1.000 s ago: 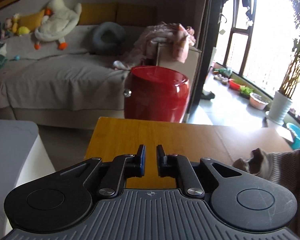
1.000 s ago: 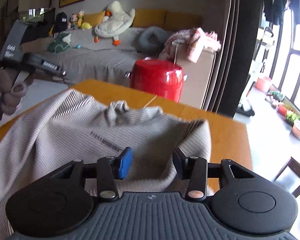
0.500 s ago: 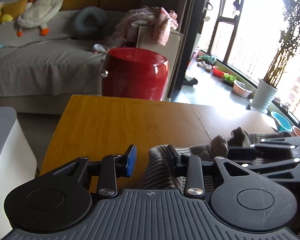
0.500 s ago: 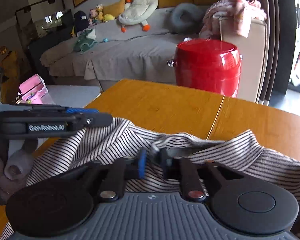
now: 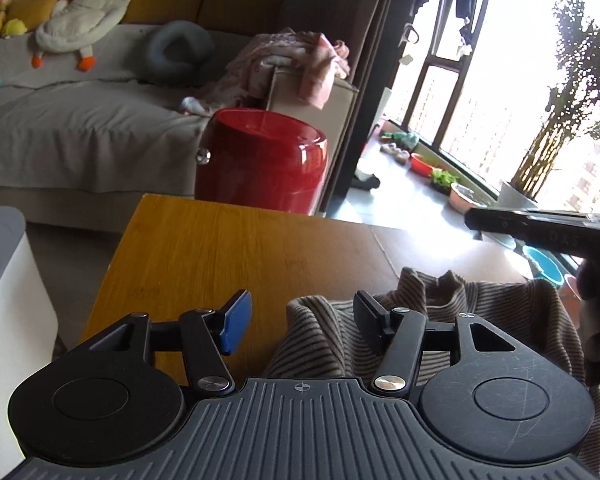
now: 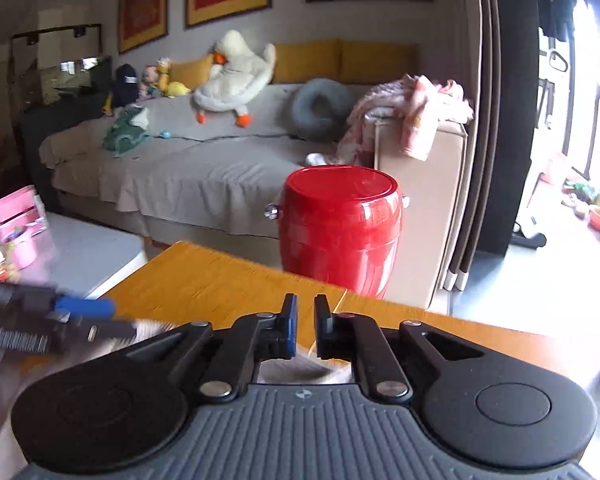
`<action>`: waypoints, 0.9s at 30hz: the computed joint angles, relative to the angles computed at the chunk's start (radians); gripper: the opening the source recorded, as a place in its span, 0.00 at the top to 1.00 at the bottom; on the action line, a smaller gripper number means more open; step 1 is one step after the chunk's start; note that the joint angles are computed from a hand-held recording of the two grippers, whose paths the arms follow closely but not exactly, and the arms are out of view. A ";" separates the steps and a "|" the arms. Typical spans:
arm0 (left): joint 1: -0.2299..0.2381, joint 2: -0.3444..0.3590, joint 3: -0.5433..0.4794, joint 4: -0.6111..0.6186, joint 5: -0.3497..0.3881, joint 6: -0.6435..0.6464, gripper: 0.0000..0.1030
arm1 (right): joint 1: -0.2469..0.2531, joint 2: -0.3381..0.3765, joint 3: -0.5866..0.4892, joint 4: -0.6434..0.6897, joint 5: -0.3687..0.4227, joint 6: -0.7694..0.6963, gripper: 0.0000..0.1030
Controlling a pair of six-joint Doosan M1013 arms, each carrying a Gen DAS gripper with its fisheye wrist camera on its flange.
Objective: Fold clothes
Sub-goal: 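Lay the sweater flat on the table and open both grippers, then grasp a sweater sleeve with the right gripper and lift it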
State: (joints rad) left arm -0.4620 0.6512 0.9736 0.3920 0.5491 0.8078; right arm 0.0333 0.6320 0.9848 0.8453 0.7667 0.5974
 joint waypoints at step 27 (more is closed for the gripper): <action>-0.079 -0.146 0.326 0.025 -0.341 -0.178 0.06 | -0.093 -0.359 0.503 0.115 -0.113 -0.269 0.97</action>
State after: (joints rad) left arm -0.5409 0.5051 1.2992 0.4170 0.2084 0.6297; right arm -0.0596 0.2725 1.4878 0.9599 0.6539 0.3286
